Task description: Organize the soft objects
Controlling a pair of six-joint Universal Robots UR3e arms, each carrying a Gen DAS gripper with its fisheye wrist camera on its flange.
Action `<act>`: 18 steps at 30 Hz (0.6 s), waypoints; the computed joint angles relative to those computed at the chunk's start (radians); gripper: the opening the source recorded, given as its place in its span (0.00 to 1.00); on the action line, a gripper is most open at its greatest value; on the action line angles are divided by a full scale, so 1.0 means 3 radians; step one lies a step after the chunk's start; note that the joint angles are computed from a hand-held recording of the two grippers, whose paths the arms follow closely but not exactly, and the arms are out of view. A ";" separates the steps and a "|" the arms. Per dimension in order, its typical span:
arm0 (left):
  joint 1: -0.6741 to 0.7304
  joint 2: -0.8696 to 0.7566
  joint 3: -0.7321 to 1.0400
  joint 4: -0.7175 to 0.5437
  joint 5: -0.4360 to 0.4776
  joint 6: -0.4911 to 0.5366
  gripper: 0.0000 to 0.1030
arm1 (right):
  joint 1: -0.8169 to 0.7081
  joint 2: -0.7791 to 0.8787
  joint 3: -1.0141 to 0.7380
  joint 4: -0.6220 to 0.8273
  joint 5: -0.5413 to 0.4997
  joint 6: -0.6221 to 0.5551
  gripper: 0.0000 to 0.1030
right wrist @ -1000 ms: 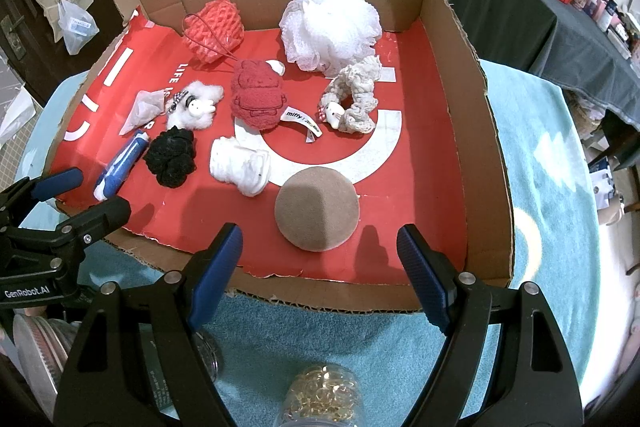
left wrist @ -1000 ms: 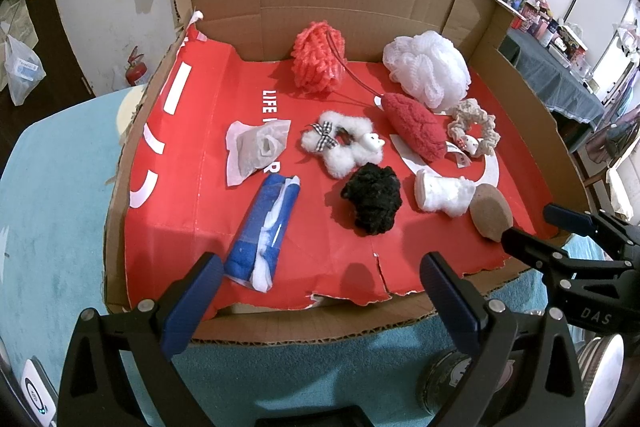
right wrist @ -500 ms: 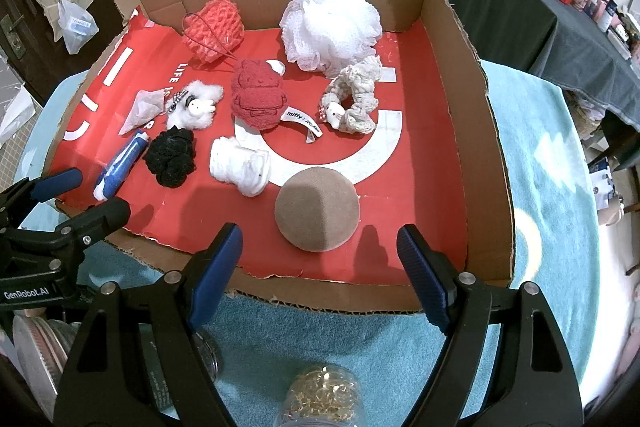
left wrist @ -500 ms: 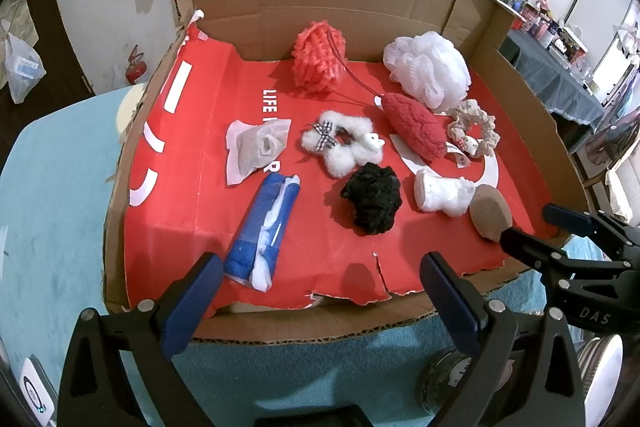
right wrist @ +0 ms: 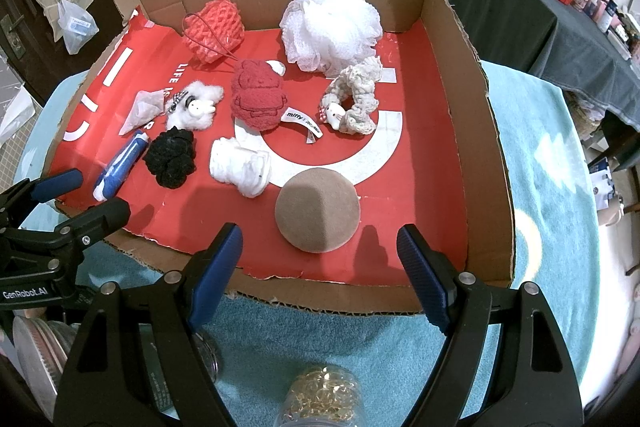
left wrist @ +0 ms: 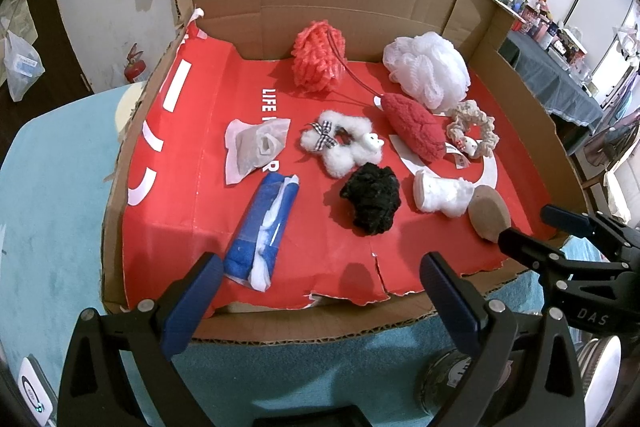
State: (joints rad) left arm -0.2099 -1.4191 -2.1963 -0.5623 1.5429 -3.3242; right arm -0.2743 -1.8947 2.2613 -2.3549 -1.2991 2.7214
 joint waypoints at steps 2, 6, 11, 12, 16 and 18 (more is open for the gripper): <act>-0.0008 0.0001 -0.0001 0.0008 0.0020 -0.0006 0.98 | 0.0012 0.0022 -0.0010 -0.0010 -0.0009 0.0000 0.77; -0.0033 0.0053 0.0002 0.0055 0.0136 -0.0085 0.98 | -0.0017 0.0023 -0.0029 0.0018 0.0043 -0.0032 0.77; 0.0028 0.0420 0.0034 -0.0058 0.0135 -0.0100 0.98 | -0.0048 -0.0162 -0.0027 -0.0015 0.0054 -0.0054 0.77; -0.0022 0.0529 0.0038 -0.0075 0.0229 -0.0119 0.98 | -0.0134 -0.0289 -0.0040 0.0093 0.0134 -0.0091 0.77; -0.0163 0.0973 -0.0014 -0.0184 0.0374 -0.0160 0.99 | -0.0407 -0.0827 -0.0068 0.0518 0.0345 -0.0280 0.77; -0.0286 0.1244 -0.0085 -0.0230 0.0447 -0.0235 1.00 | -0.0677 -0.1249 -0.0068 0.0922 0.0562 -0.0485 0.77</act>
